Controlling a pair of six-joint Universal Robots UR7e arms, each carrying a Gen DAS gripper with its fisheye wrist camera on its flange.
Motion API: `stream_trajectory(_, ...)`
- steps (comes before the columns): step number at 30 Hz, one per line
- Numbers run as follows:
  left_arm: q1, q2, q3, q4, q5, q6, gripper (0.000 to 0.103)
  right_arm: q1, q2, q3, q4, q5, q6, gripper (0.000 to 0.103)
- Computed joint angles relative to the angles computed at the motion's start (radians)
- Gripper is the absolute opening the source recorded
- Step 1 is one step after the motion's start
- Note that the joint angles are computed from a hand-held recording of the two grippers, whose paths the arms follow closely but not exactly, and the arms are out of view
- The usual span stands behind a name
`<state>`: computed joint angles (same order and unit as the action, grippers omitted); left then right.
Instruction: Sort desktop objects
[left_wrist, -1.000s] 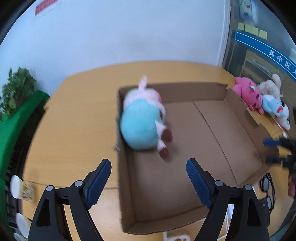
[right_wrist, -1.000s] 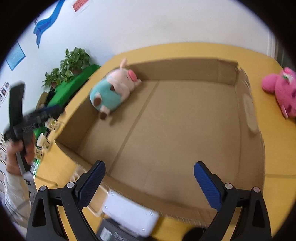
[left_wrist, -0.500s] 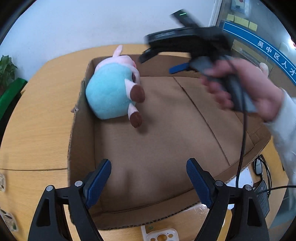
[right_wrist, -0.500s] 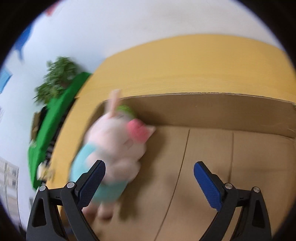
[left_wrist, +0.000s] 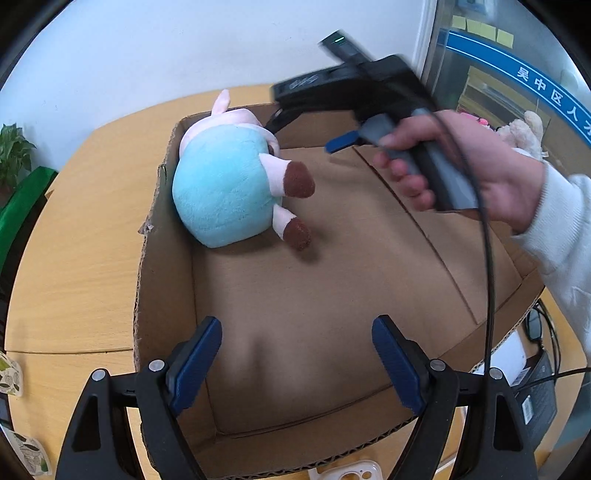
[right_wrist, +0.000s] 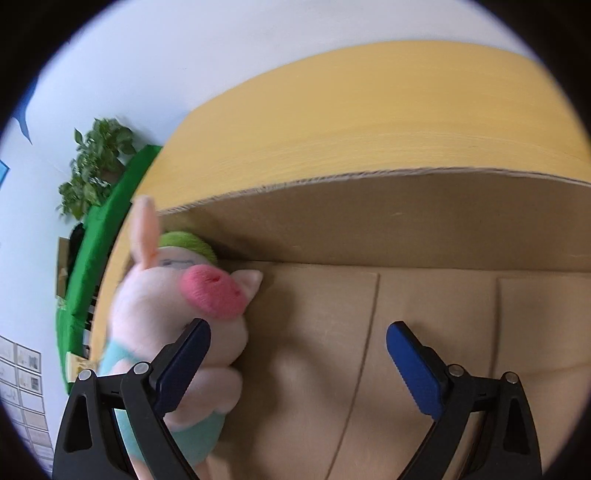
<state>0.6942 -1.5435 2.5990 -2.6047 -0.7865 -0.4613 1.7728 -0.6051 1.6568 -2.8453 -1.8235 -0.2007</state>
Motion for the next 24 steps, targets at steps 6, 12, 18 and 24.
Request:
stream_trajectory(6, 0.008, -0.032, -0.009, 0.031, -0.004, -0.046, 0.083, 0.020, -0.249, 0.219, -0.024, 0.036, -0.140, 0.097)
stream_trajectory(12, -0.117, -0.184, 0.012, 0.193, 0.065, -0.208, 0.083, -0.005, -0.601, 0.566, -0.122, 0.031, -0.271, 0.097)
stream_trajectory(18, -0.337, -0.380, 0.014, 0.542, 0.079, -0.486, 0.083, -0.054, -0.800, 0.814, -0.210, -0.038, -0.389, 0.097)
stream_trajectory(24, -0.570, -0.496, 0.062, 0.748, -0.056, -0.701, 0.083, -0.182, -1.110, 1.008, -0.010, 0.119, -0.537, 0.097)
